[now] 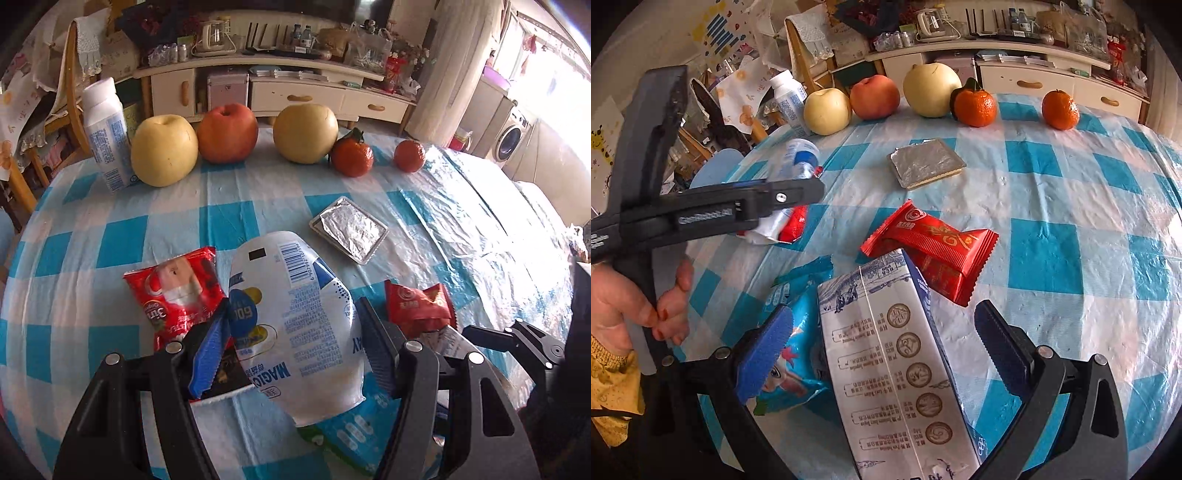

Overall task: Collect trash
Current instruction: 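Grasp the white MAGICDAY bag with the left tool while the right tool grasps the white printed carton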

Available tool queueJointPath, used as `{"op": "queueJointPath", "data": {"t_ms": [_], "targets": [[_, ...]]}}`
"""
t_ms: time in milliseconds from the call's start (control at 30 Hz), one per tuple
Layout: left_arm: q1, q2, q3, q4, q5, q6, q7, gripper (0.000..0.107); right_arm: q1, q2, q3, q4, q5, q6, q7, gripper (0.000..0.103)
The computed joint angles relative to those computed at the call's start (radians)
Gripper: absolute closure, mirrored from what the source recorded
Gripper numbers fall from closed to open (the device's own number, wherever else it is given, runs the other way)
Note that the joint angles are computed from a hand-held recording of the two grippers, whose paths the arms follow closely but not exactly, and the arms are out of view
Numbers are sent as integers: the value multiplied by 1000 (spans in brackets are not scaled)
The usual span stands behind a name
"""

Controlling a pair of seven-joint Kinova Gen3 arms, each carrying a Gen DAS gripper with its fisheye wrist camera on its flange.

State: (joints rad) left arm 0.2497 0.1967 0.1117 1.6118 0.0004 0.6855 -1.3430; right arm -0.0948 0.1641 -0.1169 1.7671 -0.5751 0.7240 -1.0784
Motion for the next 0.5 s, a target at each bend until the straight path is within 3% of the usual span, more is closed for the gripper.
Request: {"op": "queueJointPath", "data": {"t_ms": [67,233,367,433,500], "targets": [[-23,-56,6,51,21,-17,-24,40,-3,-11,1,10,11,-5,2,4],[-13,-186,0,162,-53,-41,27,40,-13,-46,6,38,28,-25,27,5],[-34,-270,12,257,-95,-86,69,40,-51,-66,8,51,101,-53,-18,6],[-47,-292,20,286,-110,-105,65,40,-65,-72,11,59,132,-62,-48,7],[-62,-296,33,298,-132,-113,62,40,-81,-80,13,67,177,-73,-87,17]]}}
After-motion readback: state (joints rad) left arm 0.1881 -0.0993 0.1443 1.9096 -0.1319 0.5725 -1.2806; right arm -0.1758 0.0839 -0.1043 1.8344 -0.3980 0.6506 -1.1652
